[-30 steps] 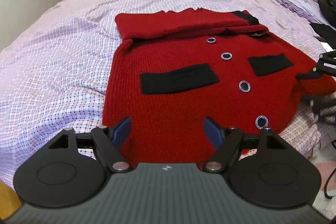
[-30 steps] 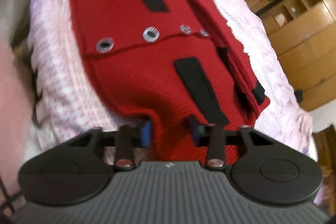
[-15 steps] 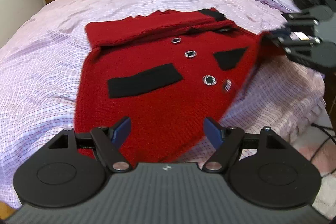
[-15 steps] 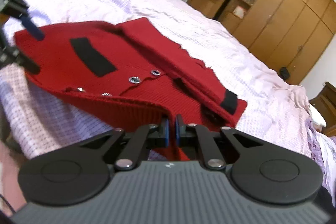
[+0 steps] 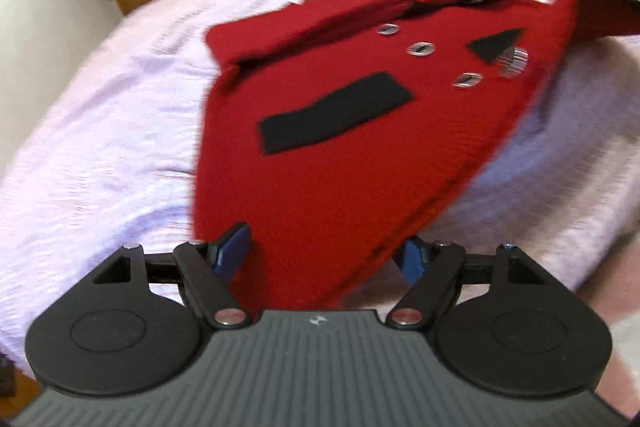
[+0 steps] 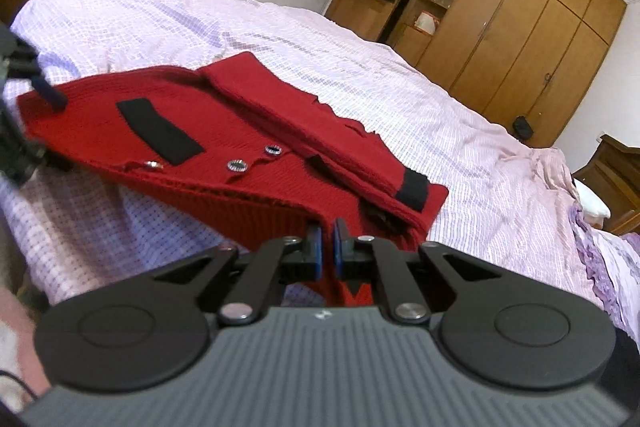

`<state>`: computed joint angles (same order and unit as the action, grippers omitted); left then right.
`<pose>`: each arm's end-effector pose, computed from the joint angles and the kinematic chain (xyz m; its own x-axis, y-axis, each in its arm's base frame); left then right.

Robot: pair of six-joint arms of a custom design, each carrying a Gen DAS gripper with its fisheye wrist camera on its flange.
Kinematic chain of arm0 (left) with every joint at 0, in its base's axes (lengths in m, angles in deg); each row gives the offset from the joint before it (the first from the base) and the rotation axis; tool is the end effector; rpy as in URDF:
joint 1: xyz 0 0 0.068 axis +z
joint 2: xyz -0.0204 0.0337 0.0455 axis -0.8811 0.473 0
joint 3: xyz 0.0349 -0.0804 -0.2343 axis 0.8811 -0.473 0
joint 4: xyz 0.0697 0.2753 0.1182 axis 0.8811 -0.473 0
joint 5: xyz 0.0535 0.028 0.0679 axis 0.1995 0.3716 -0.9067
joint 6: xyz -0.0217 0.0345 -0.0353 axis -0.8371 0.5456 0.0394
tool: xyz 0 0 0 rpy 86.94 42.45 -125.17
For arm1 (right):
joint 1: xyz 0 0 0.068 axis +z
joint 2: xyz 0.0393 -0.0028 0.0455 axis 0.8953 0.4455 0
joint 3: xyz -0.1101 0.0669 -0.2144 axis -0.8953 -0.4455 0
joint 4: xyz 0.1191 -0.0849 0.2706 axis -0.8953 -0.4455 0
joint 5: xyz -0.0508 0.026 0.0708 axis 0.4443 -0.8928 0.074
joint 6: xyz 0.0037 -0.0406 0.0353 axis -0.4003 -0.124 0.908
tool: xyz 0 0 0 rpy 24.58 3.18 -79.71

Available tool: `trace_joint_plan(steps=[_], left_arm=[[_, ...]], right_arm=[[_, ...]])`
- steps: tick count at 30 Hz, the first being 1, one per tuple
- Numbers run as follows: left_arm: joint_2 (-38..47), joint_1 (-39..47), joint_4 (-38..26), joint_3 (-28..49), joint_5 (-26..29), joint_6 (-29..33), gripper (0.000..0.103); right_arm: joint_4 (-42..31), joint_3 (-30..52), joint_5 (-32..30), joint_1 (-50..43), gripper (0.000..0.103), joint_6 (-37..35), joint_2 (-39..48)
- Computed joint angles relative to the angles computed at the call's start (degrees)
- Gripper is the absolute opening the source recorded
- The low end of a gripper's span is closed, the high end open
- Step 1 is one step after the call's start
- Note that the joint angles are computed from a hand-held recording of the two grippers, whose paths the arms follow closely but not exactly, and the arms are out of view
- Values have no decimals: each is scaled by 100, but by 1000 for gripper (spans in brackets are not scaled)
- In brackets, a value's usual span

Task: Fold small clothes
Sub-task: 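Close both grippers on the cardigan hem, then lift the hem with both grippers and fold it over toward the collar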

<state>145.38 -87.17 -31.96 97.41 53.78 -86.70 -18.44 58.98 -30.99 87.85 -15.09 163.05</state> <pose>0.2462 -0.0967 0.1260 -0.7421 0.1170 -0.6600 -0.0840 0.9606 0.2647 0.3530 0.1639 0.1076 -0.0908 -0.6326 -0.7691 -0.6547 0.6199 -0.4325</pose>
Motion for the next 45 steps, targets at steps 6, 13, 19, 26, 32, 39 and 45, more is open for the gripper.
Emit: trace_joint_plan(steps=[6,13,19,26,32,39,45], left_arm=[[-426,369,280,-278,610,148,22],[-206,196,345,-192,487,71,20],[-127,365,372,-133,675,-141,20],[-274,365,487,-229,658,-250,20],[-759,337,528,-396,594,-288,13],[-707,443,680,-72,454,-57,11],[-285,797,925,530,688,310,10]], right_arm=[[-356,-121,-50,-44,9,-146,29],[-531,-203,221,-10,31,-268,309],[-370,-418,362,-60,47,-576,378],[106,-455,470,-26,47,-673,598],[644,-587,558,-24,12,-590,620],[1218,-646,349,-156,9,18,367],[978,-97,342,-169,9,452,425]])
